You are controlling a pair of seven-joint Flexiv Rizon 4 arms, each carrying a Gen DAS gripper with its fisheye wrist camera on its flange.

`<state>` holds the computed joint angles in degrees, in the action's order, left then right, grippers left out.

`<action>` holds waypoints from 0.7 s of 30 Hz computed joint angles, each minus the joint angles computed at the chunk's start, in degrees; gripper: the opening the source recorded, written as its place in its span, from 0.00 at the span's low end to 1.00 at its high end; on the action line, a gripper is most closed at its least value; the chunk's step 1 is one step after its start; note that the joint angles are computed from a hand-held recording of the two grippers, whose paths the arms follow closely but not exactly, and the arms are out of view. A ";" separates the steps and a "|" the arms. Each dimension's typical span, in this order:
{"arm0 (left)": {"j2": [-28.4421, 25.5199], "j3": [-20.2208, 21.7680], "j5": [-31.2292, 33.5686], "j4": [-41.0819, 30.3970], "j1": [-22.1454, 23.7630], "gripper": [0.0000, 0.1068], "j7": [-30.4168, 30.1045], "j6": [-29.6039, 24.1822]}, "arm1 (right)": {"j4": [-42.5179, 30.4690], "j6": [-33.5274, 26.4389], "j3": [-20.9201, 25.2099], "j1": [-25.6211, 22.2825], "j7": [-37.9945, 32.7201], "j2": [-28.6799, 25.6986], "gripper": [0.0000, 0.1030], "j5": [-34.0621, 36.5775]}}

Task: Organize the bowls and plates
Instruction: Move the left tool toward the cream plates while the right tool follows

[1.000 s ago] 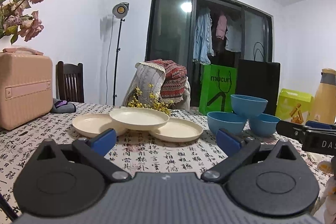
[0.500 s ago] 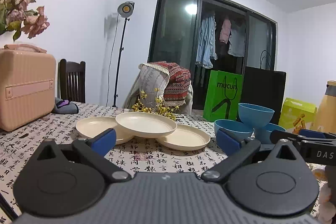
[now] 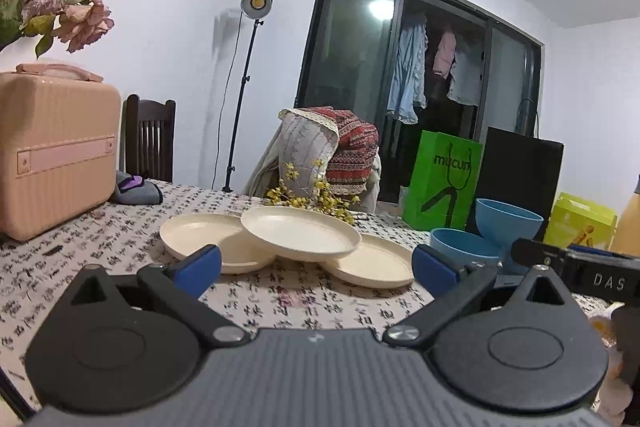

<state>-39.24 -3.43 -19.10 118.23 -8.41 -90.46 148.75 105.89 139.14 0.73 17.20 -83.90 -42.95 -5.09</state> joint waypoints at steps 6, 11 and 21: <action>0.67 0.55 0.10 -1.80 1.12 0.96 1.12 -2.22 | -2.69 -3.06 -1.01 1.97 -0.70 -0.81 1.00 2.27; 0.88 0.39 0.95 -3.51 2.20 0.96 1.64 -5.04 | -4.67 -5.47 -1.67 3.19 -1.03 -1.36 1.00 3.60; 0.23 0.32 -0.14 -7.85 2.55 0.96 0.91 -9.85 | -9.16 -10.06 -2.91 4.80 -1.20 -2.54 1.00 4.74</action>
